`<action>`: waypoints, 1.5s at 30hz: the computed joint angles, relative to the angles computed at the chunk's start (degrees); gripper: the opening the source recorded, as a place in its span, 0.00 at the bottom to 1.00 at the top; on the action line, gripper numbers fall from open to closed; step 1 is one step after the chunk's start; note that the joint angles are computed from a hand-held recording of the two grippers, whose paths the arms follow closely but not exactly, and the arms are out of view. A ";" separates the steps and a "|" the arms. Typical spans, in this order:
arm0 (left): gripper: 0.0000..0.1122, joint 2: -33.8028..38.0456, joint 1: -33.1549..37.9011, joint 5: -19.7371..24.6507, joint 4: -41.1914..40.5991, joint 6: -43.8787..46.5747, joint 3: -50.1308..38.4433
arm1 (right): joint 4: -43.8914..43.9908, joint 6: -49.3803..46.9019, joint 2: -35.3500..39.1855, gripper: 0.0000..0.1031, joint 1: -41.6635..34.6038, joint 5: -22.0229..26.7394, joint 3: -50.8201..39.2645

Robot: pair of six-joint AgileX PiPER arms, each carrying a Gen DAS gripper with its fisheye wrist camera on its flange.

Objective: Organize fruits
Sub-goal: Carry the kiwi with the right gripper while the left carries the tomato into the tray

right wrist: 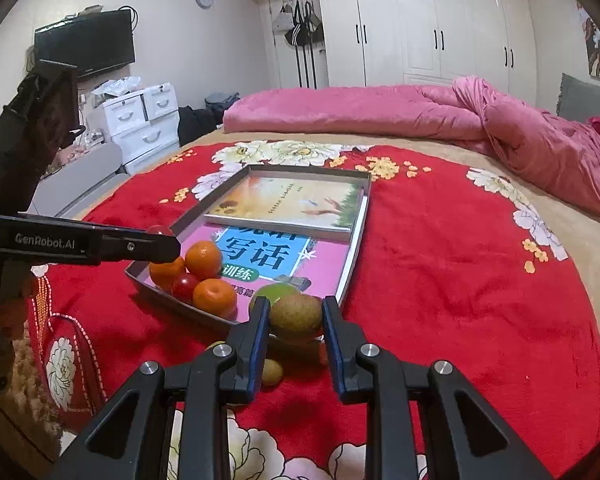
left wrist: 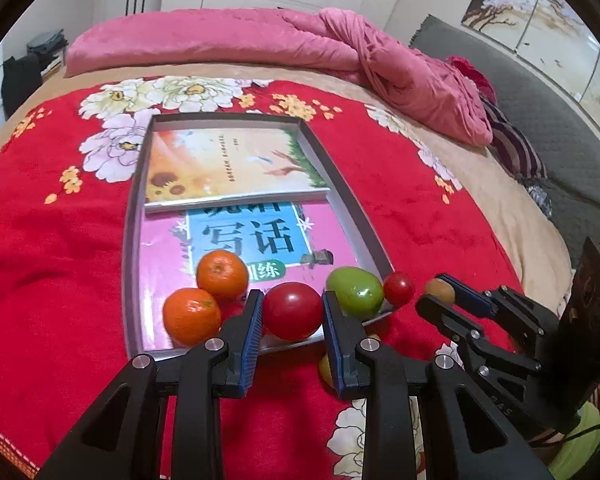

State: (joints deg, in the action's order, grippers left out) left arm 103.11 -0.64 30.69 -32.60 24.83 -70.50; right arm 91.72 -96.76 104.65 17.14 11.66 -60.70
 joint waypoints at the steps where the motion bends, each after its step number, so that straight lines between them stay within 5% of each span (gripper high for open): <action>1: 0.27 0.27 -0.25 0.06 0.15 -0.17 -0.17 | -1.73 1.77 0.41 0.26 0.19 -0.58 -0.37; 23: 0.27 2.23 -1.30 -0.12 1.74 -1.83 -1.20 | -22.82 22.90 6.96 0.26 0.85 -0.39 -7.27; 45: 0.27 9.70 -2.17 2.26 8.02 -9.45 -11.64 | -21.06 22.48 9.96 0.26 -1.44 1.53 -11.66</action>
